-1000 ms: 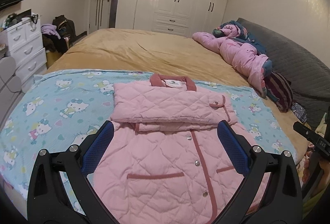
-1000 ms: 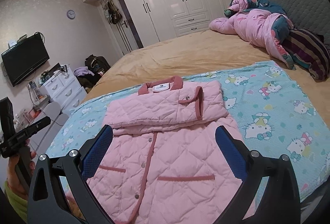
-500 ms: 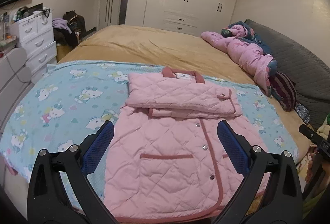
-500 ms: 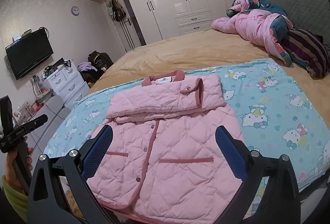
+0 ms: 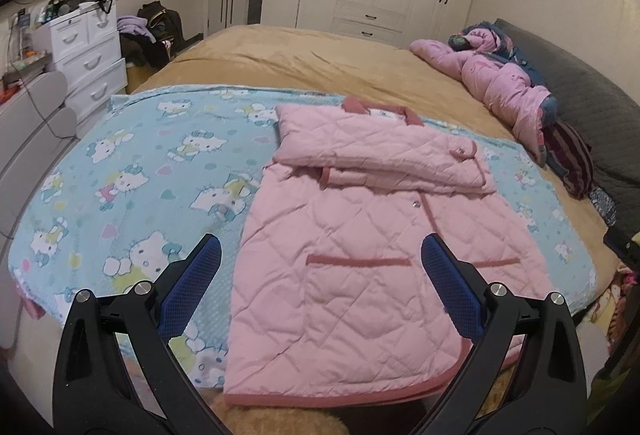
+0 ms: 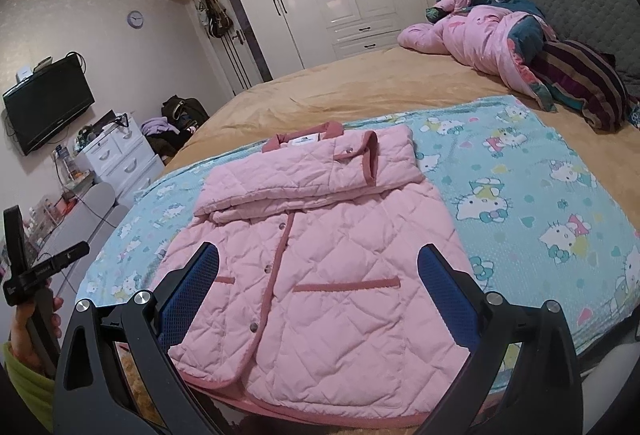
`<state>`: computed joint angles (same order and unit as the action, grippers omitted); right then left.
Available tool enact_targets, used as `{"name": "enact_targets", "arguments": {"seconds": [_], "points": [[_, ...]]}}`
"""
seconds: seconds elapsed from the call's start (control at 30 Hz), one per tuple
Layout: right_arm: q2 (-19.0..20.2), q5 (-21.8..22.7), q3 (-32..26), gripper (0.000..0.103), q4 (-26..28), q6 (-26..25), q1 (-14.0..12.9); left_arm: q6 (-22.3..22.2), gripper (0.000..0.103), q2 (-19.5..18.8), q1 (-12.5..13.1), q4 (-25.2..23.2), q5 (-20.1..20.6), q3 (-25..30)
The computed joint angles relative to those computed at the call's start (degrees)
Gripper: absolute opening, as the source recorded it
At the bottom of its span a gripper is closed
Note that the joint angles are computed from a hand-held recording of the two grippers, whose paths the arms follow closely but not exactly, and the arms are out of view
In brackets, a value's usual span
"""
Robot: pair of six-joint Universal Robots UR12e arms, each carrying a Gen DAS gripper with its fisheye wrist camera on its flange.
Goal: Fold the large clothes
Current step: 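Move both open grippers over the jacket toward its hem, then grasp the dark pink trimmed hem with the right gripper while the left gripper grasps it too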
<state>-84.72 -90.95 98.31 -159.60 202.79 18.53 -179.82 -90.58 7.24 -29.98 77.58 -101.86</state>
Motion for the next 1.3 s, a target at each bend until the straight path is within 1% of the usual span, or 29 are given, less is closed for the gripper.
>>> {"name": "enact_targets", "arguments": {"seconds": [0.33,0.53,0.83,1.0,1.1,1.17,1.23,1.3], "points": [[-0.5,0.0,2.1,0.099,0.9,0.8,-0.5,1.5,0.094,0.1,0.6,-2.7,3.0,-2.4],[-0.8,-0.1,3.3,0.099,1.9,1.3,-1.0,1.8,0.094,-0.4,1.0,-5.2,4.8,-3.1],[-1.2,1.4,5.3,0.099,3.5,1.4,-2.0,3.1,0.094,-1.6,1.0,-8.8,6.5,-3.5],[-1.6,2.3,6.7,0.099,5.8,1.1,-2.6,3.1,0.094,-2.6,1.4,-11.8,6.2,-3.6],[-2.0,2.8,7.9,0.099,7.0,1.8,-3.2,2.8,0.094,-3.1,1.9,-13.4,4.7,-3.8],[-2.3,2.4,8.5,0.099,7.9,2.0,-3.5,2.9,0.094,-3.3,2.1,-14.3,3.8,-3.9],[-2.5,2.2,9.1,0.099,8.6,2.3,-3.8,3.2,0.094,-3.5,2.0,-14.8,3.8,-4.0],[-2.6,2.9,9.7,0.099,9.2,2.8,-4.3,3.3,0.094,-3.6,2.1,-15.1,3.7,-4.2]]}}
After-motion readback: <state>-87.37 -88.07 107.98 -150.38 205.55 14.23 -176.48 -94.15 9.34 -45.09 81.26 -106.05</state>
